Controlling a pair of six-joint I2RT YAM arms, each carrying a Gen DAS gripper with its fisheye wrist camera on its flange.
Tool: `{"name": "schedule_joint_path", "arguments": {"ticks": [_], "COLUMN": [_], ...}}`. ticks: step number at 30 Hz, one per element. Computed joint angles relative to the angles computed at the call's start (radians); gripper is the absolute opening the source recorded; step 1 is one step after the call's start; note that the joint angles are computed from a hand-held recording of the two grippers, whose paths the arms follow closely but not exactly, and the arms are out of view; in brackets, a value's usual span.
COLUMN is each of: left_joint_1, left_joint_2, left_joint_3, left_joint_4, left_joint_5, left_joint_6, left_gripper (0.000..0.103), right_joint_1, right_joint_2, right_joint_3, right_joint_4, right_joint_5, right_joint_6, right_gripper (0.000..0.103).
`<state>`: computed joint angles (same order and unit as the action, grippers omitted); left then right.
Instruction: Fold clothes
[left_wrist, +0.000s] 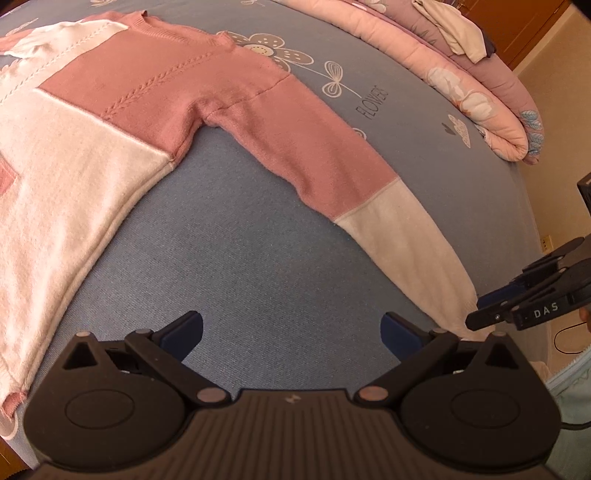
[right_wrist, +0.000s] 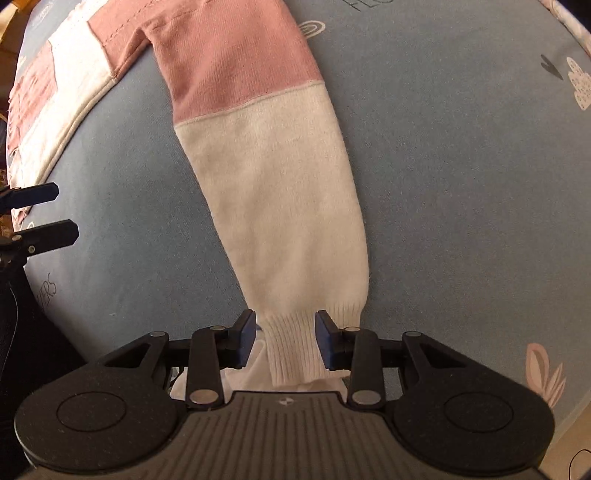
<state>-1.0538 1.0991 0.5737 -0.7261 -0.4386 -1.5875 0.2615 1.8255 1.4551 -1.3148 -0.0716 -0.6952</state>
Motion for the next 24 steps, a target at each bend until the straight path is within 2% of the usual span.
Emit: {"name": "schedule_joint_path", "arguments": {"ticks": [3,5,9,11,18,22,24], "left_joint_1": [-0.002,-0.003,0.005,0.006,0.016,0.034,0.046], "left_joint_2": [0.002,0.002,0.001,0.0,-0.002,-0.01,-0.015], "left_joint_3": [-0.002,-0.002,0.0,0.006,-0.005,-0.019,-0.017], "left_joint_4": [0.008,0.007,-0.007,-0.022,-0.031,-0.025,-0.034], "left_joint_5": [-0.002,-0.001,0.008,0.006,0.018,0.04,0.038], "left_joint_6": [0.0,0.004,-0.002,-0.011,-0.04,-0.034,-0.031], "left_gripper": [0.102,0.102,0.102,0.102,0.102,0.102,0.102], "right_joint_1": [-0.016,-0.021,0.002,0.015,0.02,0.046,0.077], "right_joint_2": [0.016,0.022,0.006,0.015,0.117,0.097,0.113], "right_joint_3": [-0.048,-0.031,0.048,0.07,0.079,0.125,0.167], "right_joint_4": [0.026,0.013,0.004,0.04,0.101,0.107,0.123], "right_joint_5": [0.042,0.024,-0.073,-0.105,-0.074,-0.157,-0.207], "right_joint_6": [0.03,0.041,0.034,0.065,0.107,0.106,0.12], "right_gripper": [0.041,0.041,0.041,0.043,0.045,0.046,0.052]}}
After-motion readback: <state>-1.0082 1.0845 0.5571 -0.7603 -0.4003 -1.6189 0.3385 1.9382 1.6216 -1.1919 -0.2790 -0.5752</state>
